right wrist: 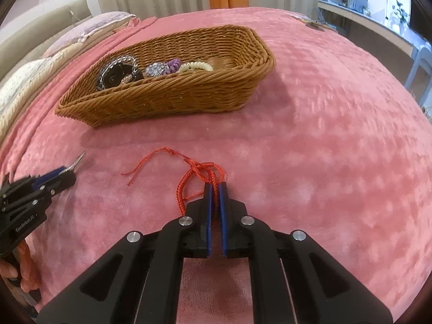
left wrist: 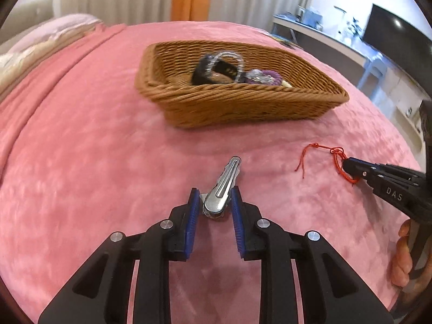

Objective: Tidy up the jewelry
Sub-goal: 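Grasp the red cord bracelet with the right tool while the left tool grasps the silver hair clip, then carry the red cord into the basket with the right tool while the left tool carries the clip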

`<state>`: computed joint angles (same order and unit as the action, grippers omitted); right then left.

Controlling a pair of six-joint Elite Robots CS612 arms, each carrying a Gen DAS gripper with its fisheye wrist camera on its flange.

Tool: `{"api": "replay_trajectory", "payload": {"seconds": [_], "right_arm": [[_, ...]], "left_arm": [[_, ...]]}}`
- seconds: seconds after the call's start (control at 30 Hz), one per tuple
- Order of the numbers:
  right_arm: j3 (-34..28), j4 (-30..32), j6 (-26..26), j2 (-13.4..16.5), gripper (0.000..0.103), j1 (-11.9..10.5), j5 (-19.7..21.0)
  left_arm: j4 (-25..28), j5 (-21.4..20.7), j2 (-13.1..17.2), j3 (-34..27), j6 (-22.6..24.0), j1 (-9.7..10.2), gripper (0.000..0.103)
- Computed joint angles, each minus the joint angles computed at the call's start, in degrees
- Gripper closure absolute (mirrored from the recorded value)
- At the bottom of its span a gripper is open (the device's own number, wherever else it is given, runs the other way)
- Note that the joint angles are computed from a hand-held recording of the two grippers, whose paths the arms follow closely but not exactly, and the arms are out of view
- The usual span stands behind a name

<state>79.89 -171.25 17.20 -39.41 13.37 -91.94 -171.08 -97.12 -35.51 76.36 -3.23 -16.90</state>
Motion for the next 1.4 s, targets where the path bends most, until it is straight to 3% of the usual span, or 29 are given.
{"api": "replay_trajectory", "payload": {"seconds": [0.2, 0.27, 0.37, 0.5, 0.63, 0.9, 0.93, 1.0, 1.1, 1.4], "right_arm": [[0.43, -0.91, 1.77, -0.05, 0.098, -0.61, 2.61], [0.40, -0.89, 1.71, -0.05, 0.098, -0.58, 2.52], [0.41, -0.89, 1.58, -0.07, 0.097, -0.54, 2.45], [0.79, -1.68, 1.87, -0.16, 0.086, -0.63, 3.00], [1.10, -2.85, 2.36, -0.24, 0.075, -0.57, 2.41], [-0.36, -0.96, 0.33, 0.48, 0.075, 0.50, -2.03], [-0.54, -0.82, -0.19, 0.56, 0.075, 0.77, -3.11], [-0.81, -0.68, -0.92, 0.71, 0.076, 1.12, -4.33], [-0.82, -1.23, -2.95, 0.74, 0.098, 1.47, -4.52], [1.27, -9.95, -7.09, -0.09, 0.100, 2.32, -3.71]], "left_arm": [[1.67, -3.33, -0.33, 0.23, 1.05, 0.57, 0.080], [2.45, -5.29, -0.56, 0.38, 1.50, 0.75, 0.073], [2.71, -7.71, -0.81, 0.83, 1.98, 1.10, 0.070], [3.33, -10.97, -0.59, 0.43, 1.28, 1.71, 0.066], [3.17, -8.90, -0.18, -0.29, 0.73, 1.44, 0.065], [1.11, -0.63, -0.41, 0.68, 5.07, -0.70, 0.068], [1.05, -0.16, -0.42, 0.71, 5.33, -0.80, 0.077], [0.88, -0.39, -0.41, 0.72, 5.52, -0.80, 0.082], [-0.21, -1.17, -0.47, 1.11, 5.21, -0.60, 0.082], [-8.63, -4.73, -0.95, 3.32, 4.16, 0.13, 0.082]]}}
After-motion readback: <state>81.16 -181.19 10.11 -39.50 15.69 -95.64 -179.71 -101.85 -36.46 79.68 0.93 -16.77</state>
